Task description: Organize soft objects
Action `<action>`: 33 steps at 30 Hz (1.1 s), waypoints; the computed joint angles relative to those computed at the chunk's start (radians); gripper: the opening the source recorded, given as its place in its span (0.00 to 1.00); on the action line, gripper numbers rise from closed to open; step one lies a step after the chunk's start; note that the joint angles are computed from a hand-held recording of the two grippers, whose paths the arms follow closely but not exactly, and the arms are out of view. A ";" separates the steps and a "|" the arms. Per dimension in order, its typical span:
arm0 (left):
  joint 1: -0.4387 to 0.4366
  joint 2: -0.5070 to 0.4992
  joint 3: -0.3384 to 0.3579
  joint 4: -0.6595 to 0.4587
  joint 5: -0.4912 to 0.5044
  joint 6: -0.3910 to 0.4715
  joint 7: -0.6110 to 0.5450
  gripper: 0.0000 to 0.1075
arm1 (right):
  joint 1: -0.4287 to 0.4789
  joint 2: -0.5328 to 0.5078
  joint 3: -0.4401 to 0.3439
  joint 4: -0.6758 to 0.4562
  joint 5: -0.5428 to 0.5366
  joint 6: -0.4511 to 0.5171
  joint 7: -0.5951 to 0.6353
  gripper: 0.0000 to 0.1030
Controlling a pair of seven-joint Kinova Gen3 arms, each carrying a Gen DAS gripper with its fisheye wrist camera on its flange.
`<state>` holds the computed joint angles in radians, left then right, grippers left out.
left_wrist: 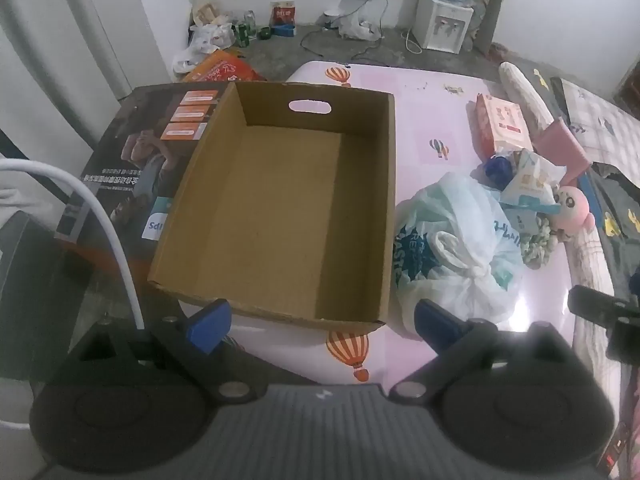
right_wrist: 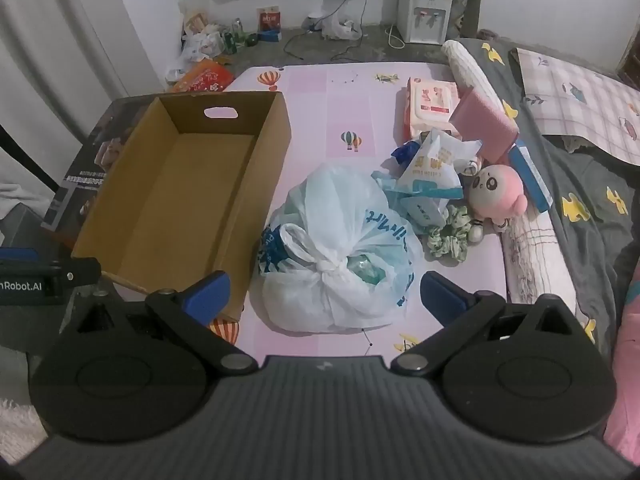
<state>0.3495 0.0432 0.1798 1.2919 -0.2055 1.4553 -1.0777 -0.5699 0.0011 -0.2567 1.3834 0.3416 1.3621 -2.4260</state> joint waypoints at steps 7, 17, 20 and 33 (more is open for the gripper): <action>0.007 0.003 0.002 0.008 -0.010 0.006 0.008 0.92 | 0.000 0.001 0.003 -0.003 -0.006 0.004 0.005 0.99; 0.006 0.024 -0.008 -0.002 -0.001 0.035 0.008 0.92 | 0.002 0.009 0.007 -0.008 -0.012 0.003 0.007 0.99; 0.005 0.022 -0.009 0.003 0.001 0.031 0.006 0.92 | 0.011 -0.003 0.011 0.006 -0.020 -0.002 0.016 0.99; 0.012 0.028 -0.007 -0.007 -0.002 0.037 0.011 0.92 | 0.014 0.000 0.007 0.003 -0.021 -0.002 0.014 0.99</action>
<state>0.3613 0.0709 0.1731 1.2849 -0.2079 1.4920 -1.0669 -0.5559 0.0009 -0.2495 1.3866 0.3202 1.3602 -2.4116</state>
